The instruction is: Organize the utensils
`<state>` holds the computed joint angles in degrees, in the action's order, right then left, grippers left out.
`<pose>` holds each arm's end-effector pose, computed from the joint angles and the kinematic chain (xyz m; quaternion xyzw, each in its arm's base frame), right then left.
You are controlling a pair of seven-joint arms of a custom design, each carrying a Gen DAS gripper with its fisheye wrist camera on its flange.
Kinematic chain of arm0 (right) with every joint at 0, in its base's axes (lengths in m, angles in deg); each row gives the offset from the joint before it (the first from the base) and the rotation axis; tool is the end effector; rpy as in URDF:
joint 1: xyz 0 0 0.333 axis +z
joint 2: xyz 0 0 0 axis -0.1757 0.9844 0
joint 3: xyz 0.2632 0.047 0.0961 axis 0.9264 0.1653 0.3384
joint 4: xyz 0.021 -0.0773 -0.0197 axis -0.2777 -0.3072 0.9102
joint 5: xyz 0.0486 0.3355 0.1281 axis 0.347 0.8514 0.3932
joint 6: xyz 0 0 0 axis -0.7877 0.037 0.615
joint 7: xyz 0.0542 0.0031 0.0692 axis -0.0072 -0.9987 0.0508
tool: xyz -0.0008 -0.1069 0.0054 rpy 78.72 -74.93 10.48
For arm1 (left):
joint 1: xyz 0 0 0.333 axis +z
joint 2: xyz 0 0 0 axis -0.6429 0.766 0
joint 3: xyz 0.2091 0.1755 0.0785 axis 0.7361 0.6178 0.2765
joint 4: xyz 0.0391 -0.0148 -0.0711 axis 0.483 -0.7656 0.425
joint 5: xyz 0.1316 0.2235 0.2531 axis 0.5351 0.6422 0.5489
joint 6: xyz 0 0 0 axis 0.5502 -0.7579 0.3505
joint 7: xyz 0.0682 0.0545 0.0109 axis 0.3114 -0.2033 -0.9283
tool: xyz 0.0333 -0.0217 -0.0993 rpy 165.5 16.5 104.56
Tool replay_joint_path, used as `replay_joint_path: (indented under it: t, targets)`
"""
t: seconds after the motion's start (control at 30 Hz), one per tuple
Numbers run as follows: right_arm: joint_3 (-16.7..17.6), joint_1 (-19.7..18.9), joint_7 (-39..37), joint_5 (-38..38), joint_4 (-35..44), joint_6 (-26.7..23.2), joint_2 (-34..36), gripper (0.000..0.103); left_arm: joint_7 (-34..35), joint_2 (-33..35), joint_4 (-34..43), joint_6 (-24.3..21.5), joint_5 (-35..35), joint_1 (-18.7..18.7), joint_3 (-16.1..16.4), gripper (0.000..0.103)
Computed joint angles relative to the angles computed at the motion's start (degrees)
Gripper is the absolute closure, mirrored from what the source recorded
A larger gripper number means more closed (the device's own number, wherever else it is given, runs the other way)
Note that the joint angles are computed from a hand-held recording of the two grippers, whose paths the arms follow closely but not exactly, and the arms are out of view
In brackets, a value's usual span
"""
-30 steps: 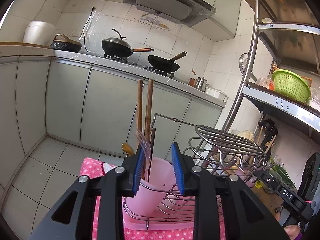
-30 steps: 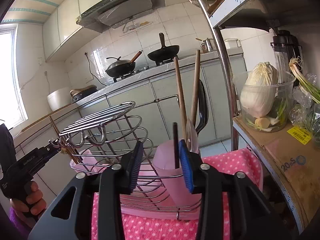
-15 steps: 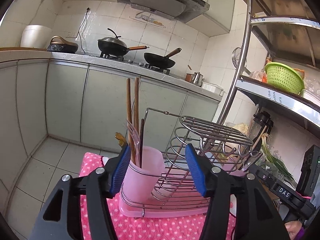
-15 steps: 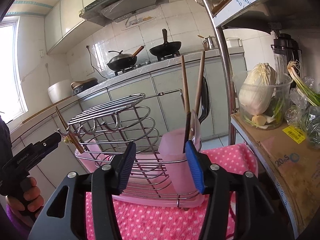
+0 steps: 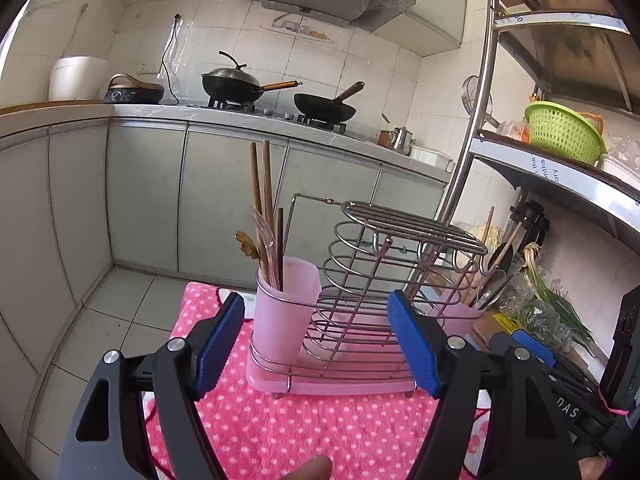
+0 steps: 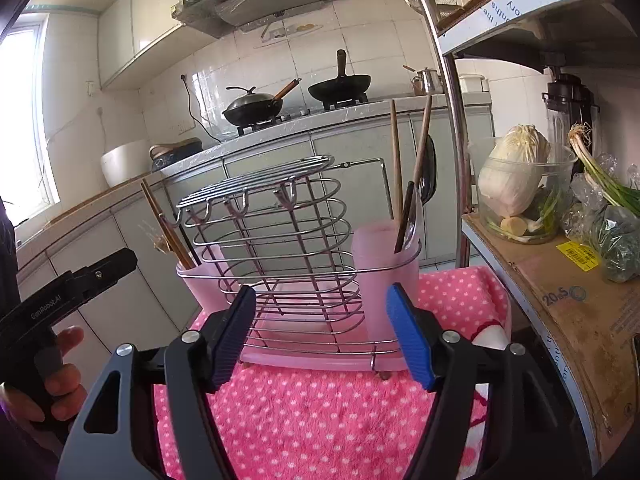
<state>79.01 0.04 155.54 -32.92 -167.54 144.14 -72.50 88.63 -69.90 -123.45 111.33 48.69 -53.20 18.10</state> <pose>0.5061 0.2079 0.5474 -0.5699 0.6051 -0.2930 0.4724 0.5264 -0.2678 0.5864 -0.5823 0.5895 -0.4855 0.2788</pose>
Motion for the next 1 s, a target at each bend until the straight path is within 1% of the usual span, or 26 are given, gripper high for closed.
replay_joint_path:
  t: [0.1, 0.13, 0.2, 0.23, 0.33, 0.4, 0.63, 0.8, 1.0]
  targets:
    - [1.1, 0.9, -0.9, -0.7, -1.0, -3.7, -1.3, 0.029, 1.3, -1.3, -1.5, -1.7, -1.4, 0.0, -0.7, 0.030]
    - [1.3, 1.1, -2.2, 0.2, -1.5, -4.3, -1.7, 0.029, 1.5, -1.9, -2.1, -1.9, -1.5, 0.0, -0.9, 0.030]
    - [1.8, 1.7, -6.4, 4.3, -2.5, -5.9, -2.4, 0.028, 2.3, -2.7, -3.0, -2.4, -2.7, 0.3, -1.6, 0.030]
    - [2.1, 1.7, -6.5, 4.6, -2.8, -6.3, -2.7, 0.028, 2.8, -3.1, -3.5, -2.7, -3.1, 0.4, -1.9, 0.030]
    - [2.9, 1.4, -5.9, 4.6, -3.8, -7.2, -3.9, 0.028, 2.7, -4.4, -4.6, -3.7, -2.3, 0.9, -2.9, 0.030]
    - [3.4, 1.3, -6.3, 5.4, -4.5, -7.5, -4.5, 0.028, 3.7, -5.0, -5.4, -3.8, -2.9, 1.2, -3.5, 0.030]
    - [5.2, 0.5, -4.3, 4.0, -5.4, -9.9, -6.4, 0.028, 4.9, -6.5, -6.7, -5.6, -4.0, 1.7, -5.4, 0.030]
    - [5.6, 0.5, -4.7, 4.8, -6.0, -10.9, -7.1, 0.028, 5.0, -7.0, -6.9, -7.3, -3.7, 1.7, -6.2, 0.030]
    - [6.1, 0.4, -5.5, 5.8, -6.5, -11.5, -7.5, 0.028, 6.4, -6.3, -6.0, -9.9, -5.2, 1.0, -6.5, 0.030]
